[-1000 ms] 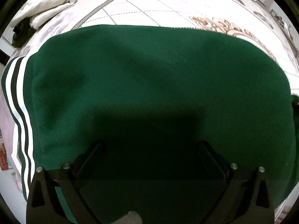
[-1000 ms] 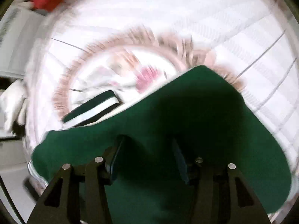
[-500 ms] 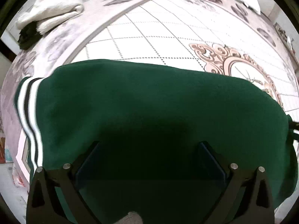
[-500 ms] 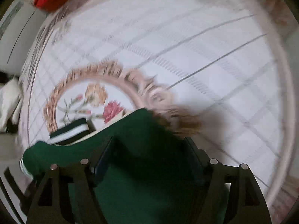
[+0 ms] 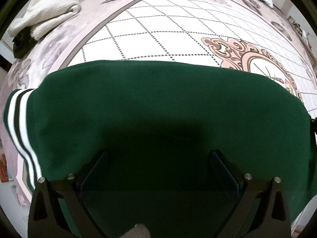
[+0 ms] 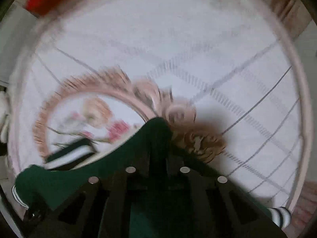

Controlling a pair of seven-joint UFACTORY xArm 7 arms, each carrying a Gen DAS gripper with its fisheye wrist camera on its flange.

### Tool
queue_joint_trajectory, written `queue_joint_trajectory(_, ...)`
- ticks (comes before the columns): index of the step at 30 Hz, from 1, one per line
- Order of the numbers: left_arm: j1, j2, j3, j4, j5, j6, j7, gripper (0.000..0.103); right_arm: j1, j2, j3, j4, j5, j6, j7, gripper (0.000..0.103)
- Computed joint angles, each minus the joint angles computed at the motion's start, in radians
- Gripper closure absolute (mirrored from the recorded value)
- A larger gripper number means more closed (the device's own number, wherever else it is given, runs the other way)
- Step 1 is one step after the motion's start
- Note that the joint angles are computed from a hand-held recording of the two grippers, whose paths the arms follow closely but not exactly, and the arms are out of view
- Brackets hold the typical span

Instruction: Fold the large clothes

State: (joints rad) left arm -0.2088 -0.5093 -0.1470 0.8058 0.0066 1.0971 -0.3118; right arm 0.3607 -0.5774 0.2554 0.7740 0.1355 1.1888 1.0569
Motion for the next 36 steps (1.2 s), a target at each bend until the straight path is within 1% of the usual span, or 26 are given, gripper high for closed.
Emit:
queue_joint_trajectory(1, 0.006, -0.006, 0.000, 0.010, 0.009, 0.023, -0.006, 0.000, -0.007, 0.014, -0.005, 0.011, 0.002, 0.010, 0.008, 0.080)
queue_joint_trajectory(4, 0.008, -0.030, 0.008, 0.038, 0.003, 0.075, -0.003, 0.000, -0.023, 0.018, 0.006, 0.105, -0.023, 0.099, 0.053, 0.076)
queue_joint_trajectory(5, 0.007, -0.036, 0.004, 0.051, 0.003, 0.096, -0.004, 0.000, -0.025, -0.005, 0.021, 0.129, -0.036, 0.120, 0.078, 0.068)
queue_joint_trajectory(7, -0.001, -0.039, -0.001, 0.073, -0.002, 0.109, 0.008, 0.000, -0.017, -0.047, 0.046, 0.153, -0.038, 0.121, 0.114, 0.062)
queue_joint_trajectory(9, -0.012, -0.031, -0.009, 0.086, -0.011, 0.115, 0.019, 0.000, 0.016, -0.077, 0.066, 0.159, 0.001, 0.078, 0.122, 0.062)
queue_joint_trajectory(10, -0.020, -0.020, -0.011, 0.086, -0.019, 0.107, 0.027, 0.000, 0.041, -0.077, 0.066, 0.150, 0.039, 0.037, 0.109, 0.062)
queue_joint_trajectory(11, -0.026, -0.006, -0.023, 0.086, -0.018, 0.109, 0.025, 0.000, 0.080, -0.061, 0.062, 0.130, 0.099, -0.035, 0.079, 0.062)
queue_joint_trajectory(12, -0.033, 0.010, -0.039, 0.086, -0.013, 0.117, 0.016, 0.000, 0.122, -0.016, 0.061, 0.113, 0.163, -0.116, 0.037, 0.062)
queue_joint_trajectory(13, -0.036, 0.041, -0.039, 0.085, -0.008, 0.110, 0.023, 0.000, 0.154, 0.033, 0.064, 0.107, 0.201, -0.167, 0.002, 0.062)
queue_joint_trajectory(14, -0.039, 0.072, -0.038, 0.082, -0.002, 0.104, 0.032, 0.000, 0.178, 0.078, 0.065, 0.111, 0.224, -0.185, -0.024, 0.062)
queue_joint_trajectory(15, -0.042, 0.087, -0.038, 0.079, 0.001, 0.100, 0.033, 0.000, 0.186, 0.146, 0.078, 0.133, 0.208, -0.180, -0.037, 0.062)
queue_joint_trajectory(16, -0.042, 0.099, -0.035, 0.074, 0.005, 0.083, 0.033, 0.000, 0.175, 0.189, 0.100, 0.149, 0.151, -0.179, -0.018, 0.062)
queue_joint_trajectory(17, -0.045, 0.102, -0.033, 0.070, 0.010, 0.066, 0.038, 0.000, 0.176, 0.220, 0.102, 0.154, 0.127, -0.191, -0.017, 0.062)
queue_joint_trajectory(19, -0.049, 0.115, -0.030, 0.092, 0.020, 0.078, 0.054, 0.000, 0.177, 0.266, 0.081, 0.177, 0.123, -0.173, -0.007, 0.062)
queue_joint_trajectory(21, -0.053, 0.116, -0.026, 0.113, 0.017, 0.103, 0.062, 0.000, 0.180, 0.308, 0.052, 0.233, 0.145, -0.114, -0.013, 0.063)
queue_joint_trajectory(22, -0.055, 0.112, -0.024, 0.130, 0.013, 0.121, 0.069, 0.000, 0.181, 0.295, 0.045, 0.243, 0.155, -0.097, -0.007, 0.063)
queue_joint_trajectory(25, -0.069, 0.096, -0.016, 0.166, -0.036, 0.143, 0.084, 0.000, 0.175, 0.153, 0.046, 0.196, 0.166, -0.089, 0.073, 0.063)
queue_joint_trajectory(27, -0.085, 0.111, -0.023, 0.182, -0.065, 0.144, 0.095, 0.000, 0.178, 0.089, 0.046, 0.167, 0.180, -0.042, 0.106, 0.063)
queue_joint_trajectory(28, -0.093, 0.130, -0.035, 0.189, -0.065, 0.143, 0.099, 0.000, 0.182, 0.089, 0.043, 0.167, 0.196, 0.005, 0.104, 0.063)
queue_joint_trajectory(29, -0.099, 0.154, -0.052, 0.197, -0.048, 0.144, 0.094, 0.000, 0.229, 0.126, 0.011, 0.159, 0.205, 0.064, 0.093, 0.064)
queue_joint_trajectory(30, -0.103, 0.170, -0.059, 0.199, -0.035, 0.137, 0.092, 0.000, 0.233, 0.147, 0.015, 0.147, 0.215, 0.081, 0.080, 0.066)
queue_joint_trajectory(31, -0.107, 0.186, -0.068, 0.198, -0.020, 0.126, 0.087, 0.000, 0.196, 0.151, 0.051, 0.111, 0.242, 0.057, 0.055, 0.065)
queue_joint_trajectory(32, -0.110, 0.201, -0.071, 0.196, -0.008, 0.112, 0.082, 0.000, 0.200, 0.160, 0.051, 0.089, 0.240, 0.029, 0.064, 0.065)
queue_joint_trajectory(33, -0.114, 0.205, -0.069, 0.194, -0.008, 0.105, 0.078, 0.000, 0.195, 0.181, 0.054, 0.095, 0.236, 0.028, 0.076, 0.065)
queue_joint_trajectory(35, -0.117, 0.210, -0.058, 0.194, -0.018, 0.099, 0.079, 0.000, 0.197, 0.231, 0.056, 0.134, 0.212, 0.056, 0.064, 0.065)
queue_joint_trajectory(36, -0.118, 0.208, -0.055, 0.197, -0.019, 0.103, 0.079, 0.000, 0.200, 0.228, 0.053, 0.132, 0.215, 0.053, 0.055, 0.065)
